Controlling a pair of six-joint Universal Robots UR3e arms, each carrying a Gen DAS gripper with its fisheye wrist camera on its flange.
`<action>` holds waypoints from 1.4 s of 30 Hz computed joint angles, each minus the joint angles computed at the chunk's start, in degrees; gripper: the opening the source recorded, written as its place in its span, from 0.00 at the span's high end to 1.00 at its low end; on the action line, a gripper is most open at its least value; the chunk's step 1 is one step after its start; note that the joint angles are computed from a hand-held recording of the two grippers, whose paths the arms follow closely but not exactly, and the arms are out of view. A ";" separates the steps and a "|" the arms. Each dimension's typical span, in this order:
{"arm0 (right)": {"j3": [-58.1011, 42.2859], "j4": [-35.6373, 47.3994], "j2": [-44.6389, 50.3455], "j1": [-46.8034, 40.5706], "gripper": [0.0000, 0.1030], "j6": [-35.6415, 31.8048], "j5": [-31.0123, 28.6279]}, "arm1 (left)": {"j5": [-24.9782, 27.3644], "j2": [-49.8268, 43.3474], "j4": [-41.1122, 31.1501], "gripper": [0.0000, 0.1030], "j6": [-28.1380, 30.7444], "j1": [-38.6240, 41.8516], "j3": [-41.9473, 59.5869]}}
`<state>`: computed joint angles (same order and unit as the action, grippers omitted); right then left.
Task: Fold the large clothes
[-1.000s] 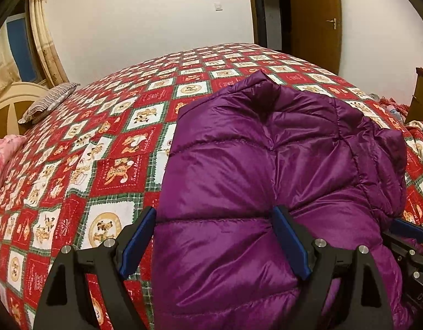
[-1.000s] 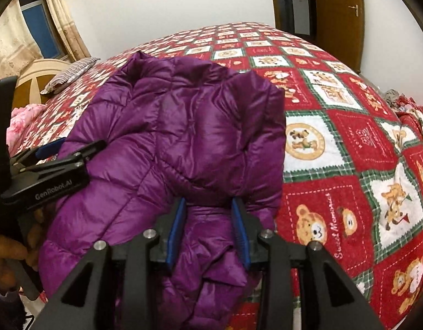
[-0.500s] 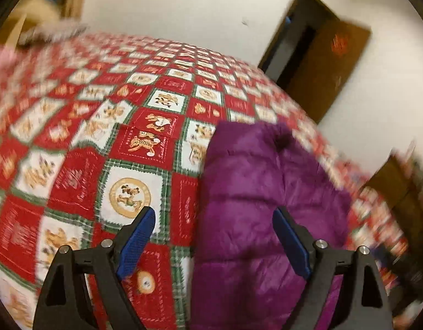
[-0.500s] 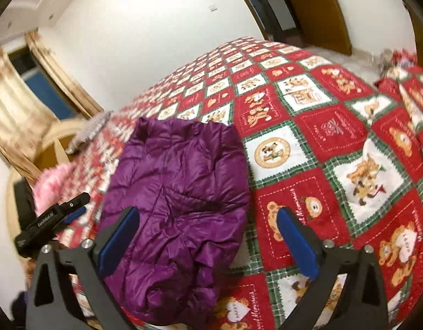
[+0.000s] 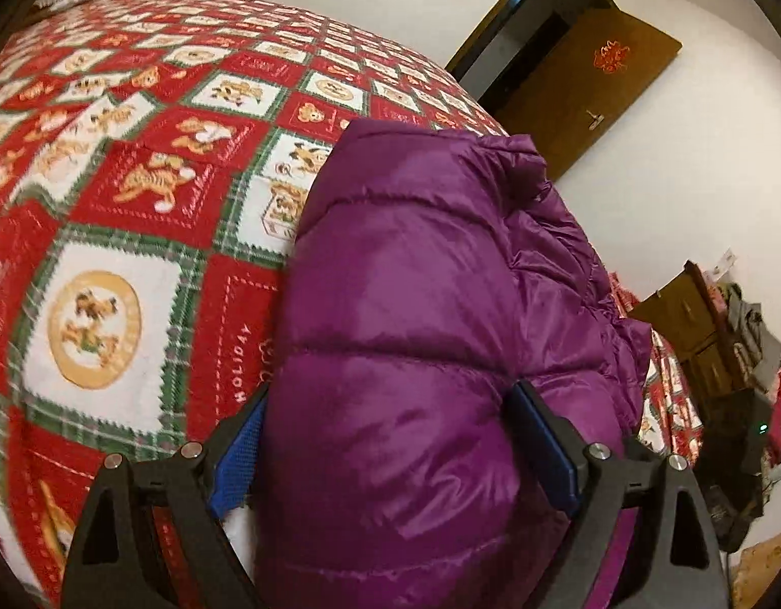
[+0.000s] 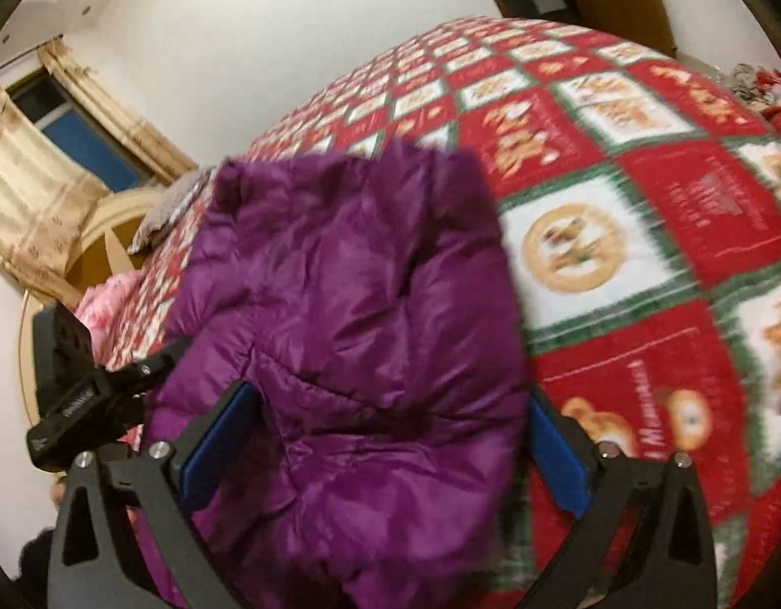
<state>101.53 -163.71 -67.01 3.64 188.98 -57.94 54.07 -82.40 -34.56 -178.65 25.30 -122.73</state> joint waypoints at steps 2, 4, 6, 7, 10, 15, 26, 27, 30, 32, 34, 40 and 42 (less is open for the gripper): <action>-0.95 -2.54 1.19 2.23 0.00 -0.87 -2.75 | -1.73 -0.70 -0.63 0.12 1.17 1.03 0.02; -3.23 -1.59 2.35 4.30 0.00 -1.35 -5.17 | -2.90 -1.00 -0.43 0.12 2.32 1.98 -0.41; -4.51 -0.80 2.79 5.61 0.04 -1.33 -6.43 | -2.60 -0.98 2.21 0.12 2.17 1.66 -1.58; -4.59 -0.36 2.60 5.91 0.07 -1.72 -6.33 | -2.35 -0.55 2.68 0.12 2.31 1.62 -2.03; -4.65 2.28 1.48 6.00 0.27 -3.73 -4.93 | -1.42 0.08 2.88 0.16 3.27 0.60 -2.10; -4.00 6.43 -2.55 6.44 0.59 -6.19 -5.05 | -0.13 4.05 2.77 0.29 2.66 -0.64 -3.37; 9.49 6.51 -20.00 -4.94 0.69 -9.80 3.66 | -3.33 4.62 2.72 0.34 -5.22 -9.94 5.44; 10.75 7.19 -22.09 -7.01 0.69 -10.36 4.85 | -3.12 3.12 3.55 0.34 -6.20 -11.73 7.57; 13.97 11.60 -30.51 -14.96 0.69 -13.61 8.54 | -3.01 -1.94 5.93 0.34 -9.35 -16.93 14.24; 14.51 15.88 -35.29 -19.42 0.69 -16.84 9.64 | -3.04 -6.56 8.00 0.34 -11.64 -20.35 19.12; 12.88 21.99 -38.86 -23.99 0.69 -20.48 9.81 | -1.83 -12.25 9.40 0.34 -14.31 -24.28 25.08; 9.16 27.85 -38.66 -32.58 0.70 -28.29 8.23 | 2.91 -28.67 8.89 0.34 -21.07 -33.92 41.86; 8.06 26.43 -35.25 -33.15 0.70 -28.88 6.65 | 4.33 -32.52 8.57 0.34 -22.34 -35.86 44.92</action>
